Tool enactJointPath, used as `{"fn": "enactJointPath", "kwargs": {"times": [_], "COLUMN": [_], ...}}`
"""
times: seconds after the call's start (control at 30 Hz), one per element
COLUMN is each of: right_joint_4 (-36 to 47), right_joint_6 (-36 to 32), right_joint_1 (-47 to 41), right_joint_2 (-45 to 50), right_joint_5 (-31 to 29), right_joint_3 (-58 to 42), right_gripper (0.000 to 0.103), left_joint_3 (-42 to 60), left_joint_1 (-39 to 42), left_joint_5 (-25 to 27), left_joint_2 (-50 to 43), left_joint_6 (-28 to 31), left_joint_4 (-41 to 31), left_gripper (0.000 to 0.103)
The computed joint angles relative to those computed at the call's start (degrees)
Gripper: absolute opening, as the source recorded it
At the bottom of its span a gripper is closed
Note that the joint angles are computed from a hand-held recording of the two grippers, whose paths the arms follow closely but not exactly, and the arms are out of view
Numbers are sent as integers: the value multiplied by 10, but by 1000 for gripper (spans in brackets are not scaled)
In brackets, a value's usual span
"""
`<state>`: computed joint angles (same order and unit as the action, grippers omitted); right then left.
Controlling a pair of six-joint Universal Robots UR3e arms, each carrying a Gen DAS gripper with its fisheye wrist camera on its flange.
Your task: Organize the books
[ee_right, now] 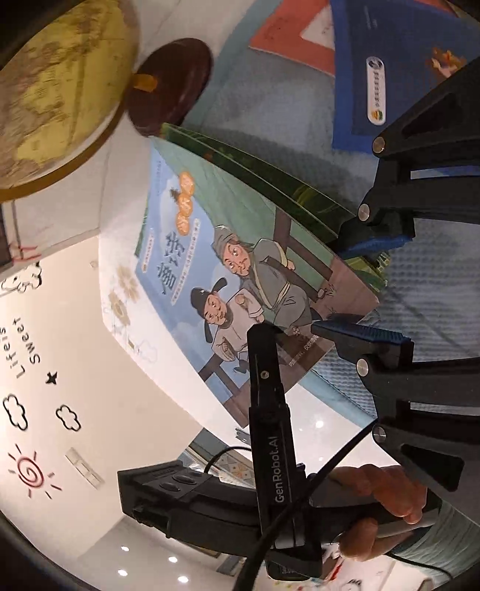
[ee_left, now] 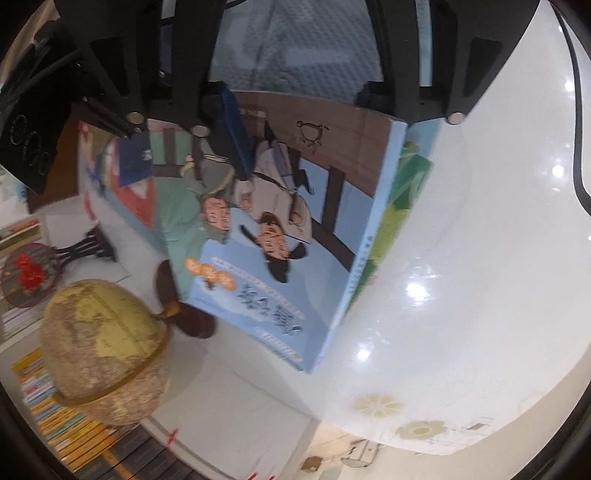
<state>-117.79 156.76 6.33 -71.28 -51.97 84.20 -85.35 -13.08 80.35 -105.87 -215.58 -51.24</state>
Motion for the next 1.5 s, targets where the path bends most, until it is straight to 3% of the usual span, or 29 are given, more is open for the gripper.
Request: {"fn": "enactJointPath", "kwargs": {"times": [0.17, 0.3, 0.4, 0.47, 0.57, 0.7, 0.87, 0.93, 1.0, 1.13, 1.23, 1.3, 1.37, 1.5], "right_joint_4": [-18, -27, -29, -24, 4, 46, 137, 200, 248, 248, 224, 178, 149, 221], "right_joint_6": [3, 13, 6, -1, -22, -96, -175, -211, -239, -246, -275, -266, -267, -348], "right_joint_1": [9, 8, 13, 12, -2, -59, -204, -296, -397, -493, -502, -475, -459, -472], "right_joint_2": [3, 9, 5, 0, -32, -143, -291, -348, -393, -415, -419, -400, -413, -447], "right_joint_5": [-19, -28, -49, -56, -59, -55, -63, -59, -58, -71, -84, -109, -103, -111], "right_joint_3": [13, 16, 19, 23, 45, 149, 264, 293, 314, 330, 345, 361, 383, 382], "right_gripper": [36, 36, 37, 37, 37, 37, 38, 40, 52, 53, 52, 48, 48, 49], "left_joint_3": [15, 108, 131, 126, 92, 43, 20, 38, 59, 144, 221, 223, 240, 262], "left_joint_1": [5, -28, -35, -34, -54, -89, -165, -200, -226, -274, -315, -314, -323, -351], "left_joint_5": [13, 73, 87, 90, 147, 199, 159, 113, 75, 33, 87, 57, 72, 99], "left_joint_2": [-2, -52, -67, -66, -30, 31, 47, 11, -33, -141, -197, -206, -215, -219], "left_joint_6": [-21, -8, -6, -3, -26, -44, -39, -41, -53, -97, -127, -137, -149, -185], "left_joint_4": [-26, -84, -104, -111, -128, -149, -93, -59, -24, 4, -13, 3, -4, -27], "left_gripper": [53, 53, 54, 55, 55, 55, 55, 55, 55, 55, 57, 57, 59, 61]}}
